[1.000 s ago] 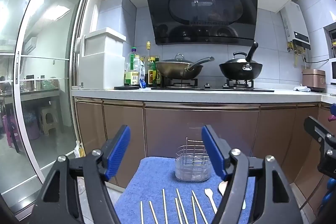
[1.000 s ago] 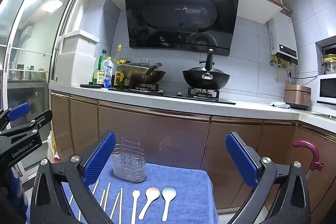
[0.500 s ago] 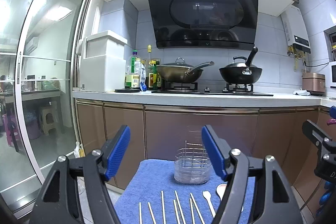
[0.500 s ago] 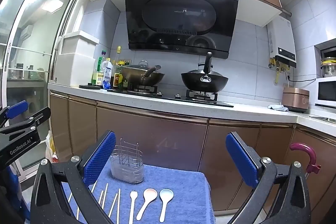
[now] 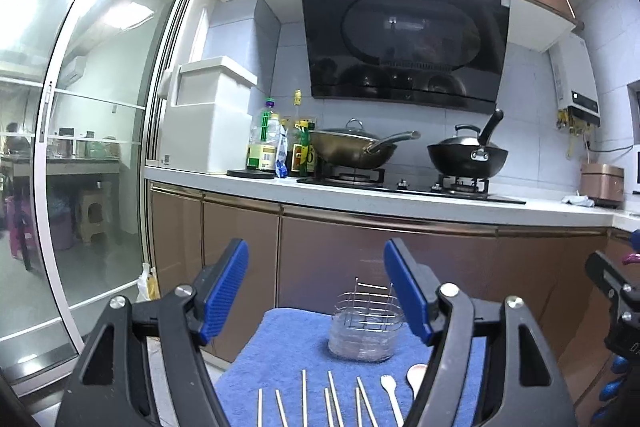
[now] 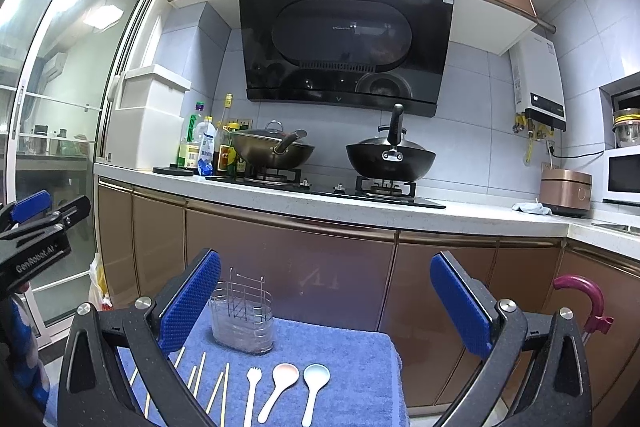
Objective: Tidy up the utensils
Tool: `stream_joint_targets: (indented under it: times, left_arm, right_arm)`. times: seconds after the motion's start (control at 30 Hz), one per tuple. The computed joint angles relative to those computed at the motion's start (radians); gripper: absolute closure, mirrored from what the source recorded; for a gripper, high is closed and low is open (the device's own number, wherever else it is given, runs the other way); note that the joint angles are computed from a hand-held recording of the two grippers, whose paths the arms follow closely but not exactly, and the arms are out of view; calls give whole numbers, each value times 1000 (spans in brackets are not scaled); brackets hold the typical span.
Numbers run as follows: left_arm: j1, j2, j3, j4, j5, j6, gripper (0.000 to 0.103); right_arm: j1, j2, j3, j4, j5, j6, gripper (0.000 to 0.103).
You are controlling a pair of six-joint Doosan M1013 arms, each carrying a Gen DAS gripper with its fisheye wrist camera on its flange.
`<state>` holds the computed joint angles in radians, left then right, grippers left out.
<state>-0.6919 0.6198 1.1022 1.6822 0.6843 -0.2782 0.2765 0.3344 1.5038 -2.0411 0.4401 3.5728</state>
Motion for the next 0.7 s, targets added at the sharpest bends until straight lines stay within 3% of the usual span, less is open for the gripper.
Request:
stream_joint_targets:
  times: [0.27,0.7]
  left_arm:
    - [2,-3,4,19,22,-47,27]
    - [16,20,-34,-74,11,54,27]
  right_arm:
    - [-4,3,-8,42,-15,-42,0]
    - [-6,31,-36,60,-17,-61,0]
